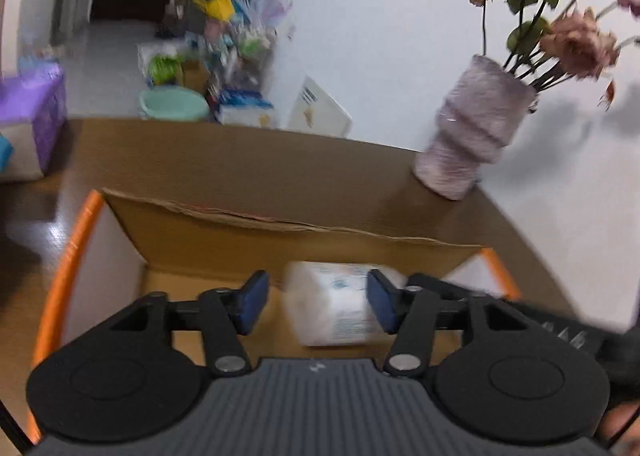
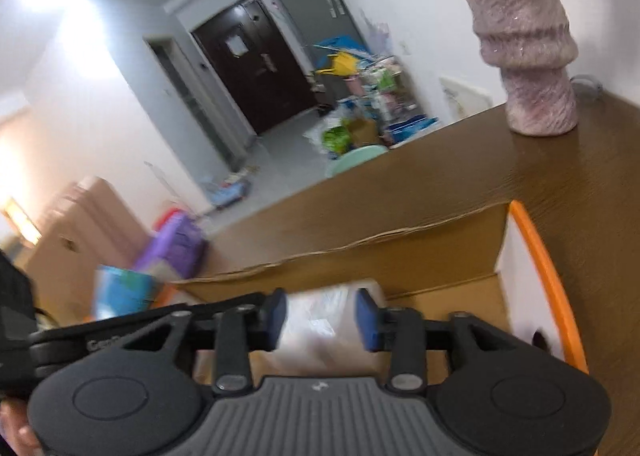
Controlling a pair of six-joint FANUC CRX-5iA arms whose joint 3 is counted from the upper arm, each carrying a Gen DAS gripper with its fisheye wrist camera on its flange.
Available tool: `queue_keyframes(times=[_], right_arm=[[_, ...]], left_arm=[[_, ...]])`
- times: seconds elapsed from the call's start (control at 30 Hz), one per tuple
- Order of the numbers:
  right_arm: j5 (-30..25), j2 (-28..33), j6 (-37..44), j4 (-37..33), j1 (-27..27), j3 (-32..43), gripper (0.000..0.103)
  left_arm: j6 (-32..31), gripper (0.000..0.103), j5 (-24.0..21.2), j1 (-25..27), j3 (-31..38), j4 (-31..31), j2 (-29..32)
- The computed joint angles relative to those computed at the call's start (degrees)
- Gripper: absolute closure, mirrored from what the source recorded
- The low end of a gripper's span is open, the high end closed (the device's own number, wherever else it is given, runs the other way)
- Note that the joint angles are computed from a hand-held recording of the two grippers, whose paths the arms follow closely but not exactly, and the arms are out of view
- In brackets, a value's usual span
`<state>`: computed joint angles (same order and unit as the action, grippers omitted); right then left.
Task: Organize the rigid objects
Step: 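Lower the white container into the box and open the right tool, then withdraw both tools from the box back over the table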
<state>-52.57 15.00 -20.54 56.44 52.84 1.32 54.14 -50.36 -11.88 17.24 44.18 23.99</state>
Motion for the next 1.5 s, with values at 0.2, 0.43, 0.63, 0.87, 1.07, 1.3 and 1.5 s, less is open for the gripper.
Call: queue_keyframes(times=[0.2,0.43,0.63,0.87,1.07,1.3,1.5], right_arm=[[0.59,0.34,1.65,-2.17,-0.78,0.09,0.025],[1.20,-0.26,-0.12,1.84,-0.60,-2.05,0.025],[3.15,-1.29,-1.23,3.92,-1.54,-3.69,0.026],[1.99,-2.26,-4.04,9.30,-0.83,-5.08,0.026],[-0.32,-3.54,0.09,8.05,2.03,-1.70,0.026],[-13.41,-4.89,7.41,7.60,10.53,2.65,0.023],[-26.09,-3.87,12.27,5.80,19.46,5.91,0.021]], left_arm=[[3.45,0.041,-5.52,1.34,2.59,0.24,2.44],[2.36,0.037,-1.42,1.26,-1.69,0.04,-0.87],[4.53,0.035,-2.16,0.78,-0.27,-2.44,-0.55],[-7.05,0.026,8.91,-1.37,-8.61,1.61,-6.56],[-11.01,0.018,9.22,-0.66,-11.39,1.82,-13.10],[-14.01,0.015,11.61,2.68,-19.27,4.24,-24.26],[-20.92,0.005,14.64,7.32,-30.66,10.14,-36.38]])
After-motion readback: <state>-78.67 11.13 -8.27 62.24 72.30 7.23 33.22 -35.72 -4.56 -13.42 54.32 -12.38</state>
